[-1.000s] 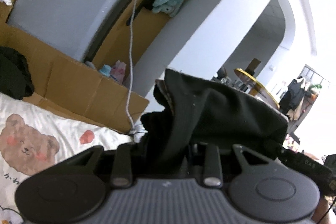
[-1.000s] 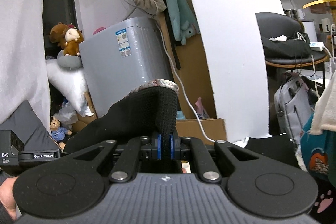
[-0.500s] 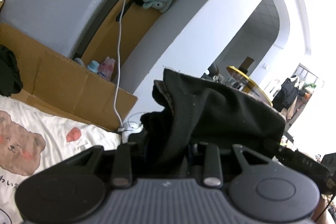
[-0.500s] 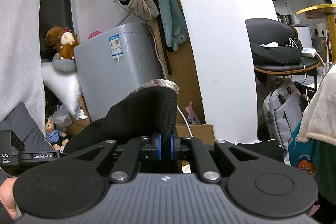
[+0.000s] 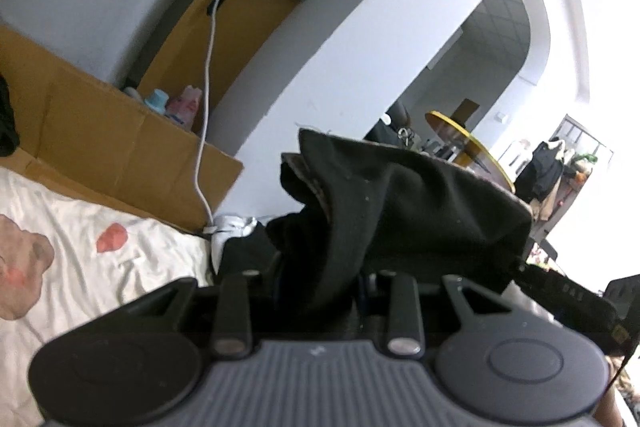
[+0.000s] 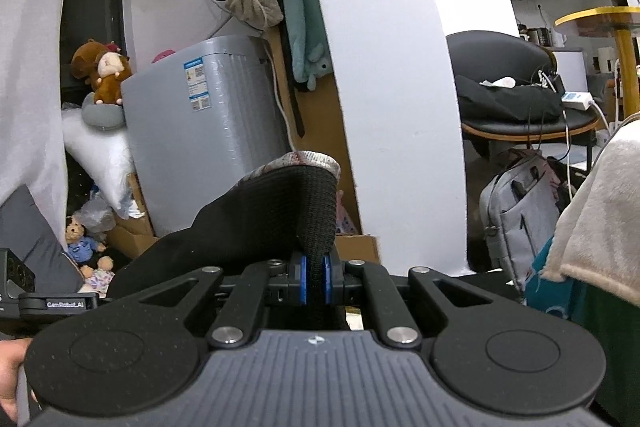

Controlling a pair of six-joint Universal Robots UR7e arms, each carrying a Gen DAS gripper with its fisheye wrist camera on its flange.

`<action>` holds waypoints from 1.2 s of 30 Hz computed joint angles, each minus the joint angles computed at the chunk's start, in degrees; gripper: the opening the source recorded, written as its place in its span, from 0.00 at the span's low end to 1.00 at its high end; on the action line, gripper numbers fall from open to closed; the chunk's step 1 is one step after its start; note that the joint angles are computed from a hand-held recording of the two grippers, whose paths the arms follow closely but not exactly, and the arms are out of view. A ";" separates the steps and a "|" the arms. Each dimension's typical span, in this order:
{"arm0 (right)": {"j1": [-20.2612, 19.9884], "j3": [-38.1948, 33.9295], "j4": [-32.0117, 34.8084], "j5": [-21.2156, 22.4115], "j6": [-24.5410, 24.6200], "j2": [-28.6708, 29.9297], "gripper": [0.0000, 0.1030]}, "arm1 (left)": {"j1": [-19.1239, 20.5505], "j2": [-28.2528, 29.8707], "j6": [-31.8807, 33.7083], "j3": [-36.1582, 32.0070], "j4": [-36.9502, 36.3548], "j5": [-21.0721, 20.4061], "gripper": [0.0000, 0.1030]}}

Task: Fold clothes
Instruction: 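Carry the folded black hoodie with both grippers toward the teal bag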

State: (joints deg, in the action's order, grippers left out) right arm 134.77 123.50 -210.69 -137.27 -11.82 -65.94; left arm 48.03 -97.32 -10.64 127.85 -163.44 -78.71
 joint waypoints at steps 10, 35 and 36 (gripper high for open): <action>-4.77 2.88 -0.35 3.98 -3.67 -3.82 0.08 | 0.27 4.77 -0.03 0.90 -5.30 -1.02 0.33; -19.84 1.67 3.36 13.53 -16.80 -11.61 0.08 | 2.92 26.82 1.44 -5.82 -20.09 -6.49 0.33; -20.38 1.67 3.11 13.81 -17.11 -11.57 0.08 | 3.00 27.43 1.49 -5.93 -20.73 -6.47 0.33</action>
State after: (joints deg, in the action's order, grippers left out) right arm 114.40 125.17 -207.58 -123.46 -28.93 -77.51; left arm 51.04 -69.89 -9.15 121.92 -184.17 -85.19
